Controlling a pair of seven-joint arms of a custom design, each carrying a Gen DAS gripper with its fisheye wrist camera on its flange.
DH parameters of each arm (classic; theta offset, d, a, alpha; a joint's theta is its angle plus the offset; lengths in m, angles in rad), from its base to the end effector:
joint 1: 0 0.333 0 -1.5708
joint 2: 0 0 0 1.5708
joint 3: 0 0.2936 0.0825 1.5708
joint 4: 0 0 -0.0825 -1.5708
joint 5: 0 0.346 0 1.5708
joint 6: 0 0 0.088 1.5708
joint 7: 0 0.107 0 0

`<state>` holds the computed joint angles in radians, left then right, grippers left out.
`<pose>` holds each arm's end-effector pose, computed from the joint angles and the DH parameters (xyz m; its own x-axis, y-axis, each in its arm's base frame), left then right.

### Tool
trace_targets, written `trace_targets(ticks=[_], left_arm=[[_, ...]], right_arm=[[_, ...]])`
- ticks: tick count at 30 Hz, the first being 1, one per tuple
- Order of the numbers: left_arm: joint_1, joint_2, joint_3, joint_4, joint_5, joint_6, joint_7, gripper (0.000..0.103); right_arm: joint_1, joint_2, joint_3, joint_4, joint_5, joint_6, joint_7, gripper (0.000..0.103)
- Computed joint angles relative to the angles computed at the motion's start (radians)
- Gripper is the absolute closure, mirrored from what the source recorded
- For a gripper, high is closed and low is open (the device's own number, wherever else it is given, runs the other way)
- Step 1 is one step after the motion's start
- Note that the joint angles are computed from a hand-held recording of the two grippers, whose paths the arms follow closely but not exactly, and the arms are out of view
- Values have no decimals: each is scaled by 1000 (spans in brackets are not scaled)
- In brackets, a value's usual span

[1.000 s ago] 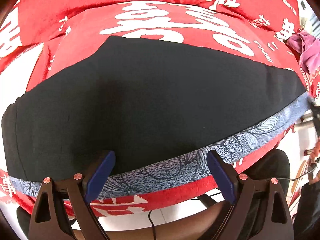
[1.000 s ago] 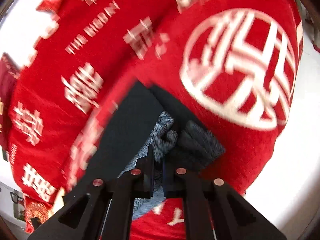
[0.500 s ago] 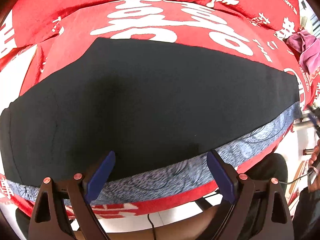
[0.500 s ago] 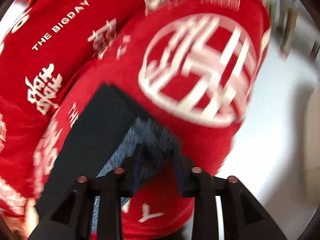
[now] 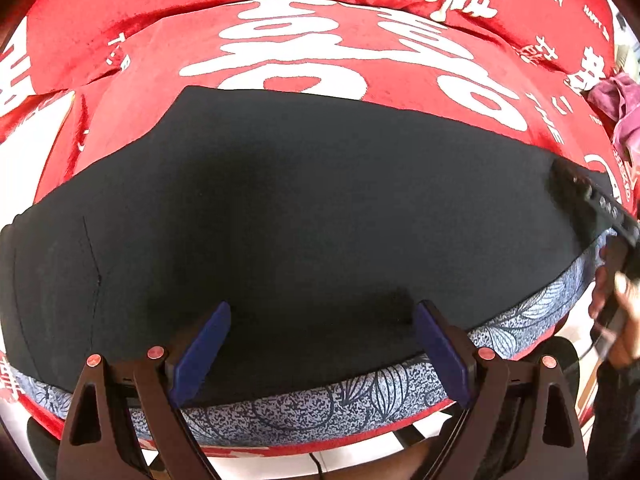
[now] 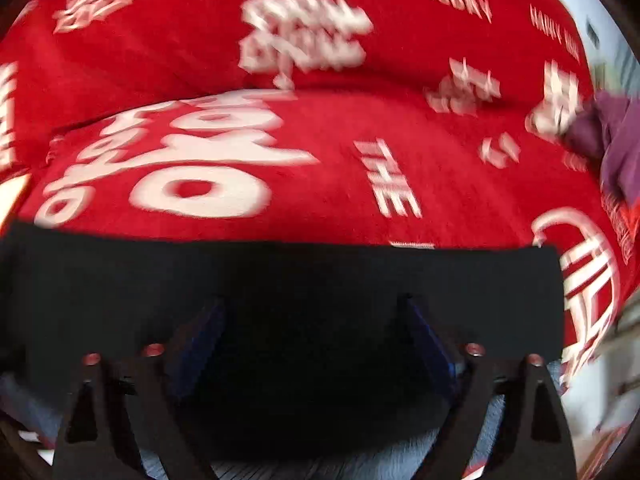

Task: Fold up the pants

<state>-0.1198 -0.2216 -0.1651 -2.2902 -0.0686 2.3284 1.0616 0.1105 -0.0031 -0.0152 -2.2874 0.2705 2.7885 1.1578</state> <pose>0.4521 -0.1366 0.4626 0.2435 -0.9590 0.1449 -0.9395 -0.2703 -0.2102 0.5236 0.0378 0.4104 0.2750 -0.9614 -0.0016 -0.8329 -0.2374 -0.5000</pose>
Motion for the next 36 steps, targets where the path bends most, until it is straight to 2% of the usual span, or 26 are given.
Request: trace_targets(ticks=[1,2,3,4,7,8,9,10,12,13,15,18,20,23,24,25,26,27,28,29,31,34,36], left_arm=[[0,3,-3,6,5,-5,-7,11],[0,4,-4,10,9,-10,-9,11],[-2,4,-4,12,9,-13,-7,11],[-4,1,-2,11,-1,-12,-2,11],[-4,1,2,9,-17,-5,-1,11],[-2,12,-3,18,1,-13,-6,11],[0,18,-8,24,20,-20,-12,11],[0,27,-16,33,45,-27,-23,11],[-2,27,-19,38,61,-34,-36,11],[-6,24,-17,37,52,-28,-36,11],[-11,36,-13,53,29,-25,-36,11],[-17,103,-24,144,47,-42,-52,11],[-25,160,-36,224,92,-55,-80,11],[-53,289,-48,397,171,-109,-145,11],[-66,330,-49,453,197,-132,-155,11],[-91,394,-49,540,267,-182,-176,11],[-111,437,-43,598,307,-229,-188,11],[-123,470,-37,638,318,-268,-190,10],[-115,488,-31,643,279,-272,-187,9],[-105,476,-24,613,250,-244,-200,0],[-86,427,-10,529,220,-178,-214,0],[-73,361,5,453,267,-187,-215,0],[-45,281,17,339,275,-146,-205,0]], right_arm=[[-4,18,-4,21,-1,12,23,2],[5,43,-26,55,-72,-5,82,2],[-18,56,-13,93,-75,-54,70,2],[-28,50,-10,105,-36,-80,29,2],[-53,-22,-24,61,145,-22,-147,1],[-58,-35,-38,59,208,-31,-195,1],[-76,-18,-60,81,218,-49,-182,1],[-91,-2,-67,95,158,-67,-108,1],[-148,86,-86,187,31,-178,53,1],[-146,94,-97,198,17,-181,78,1],[-164,49,-83,176,59,-196,73,1],[-131,-86,-50,56,75,-132,-3,0],[-85,-154,-35,3,73,-158,-43,0],[-52,-203,14,-85,-72,-141,43,0],[-51,-181,33,-92,-146,-156,90,1],[-50,-165,36,-109,-155,-137,108,0],[-18,-184,4,-145,-93,-62,101,0],[-2,-181,-16,-151,-47,-43,79,0],[7,-175,-28,-140,-33,-60,60,0],[10,-172,-31,-134,-31,-65,54,0],[1,-168,-14,-139,-82,-47,97,0],[13,-162,-15,-143,-88,-24,110,0],[19,-163,-25,-142,-69,-27,95,0]])
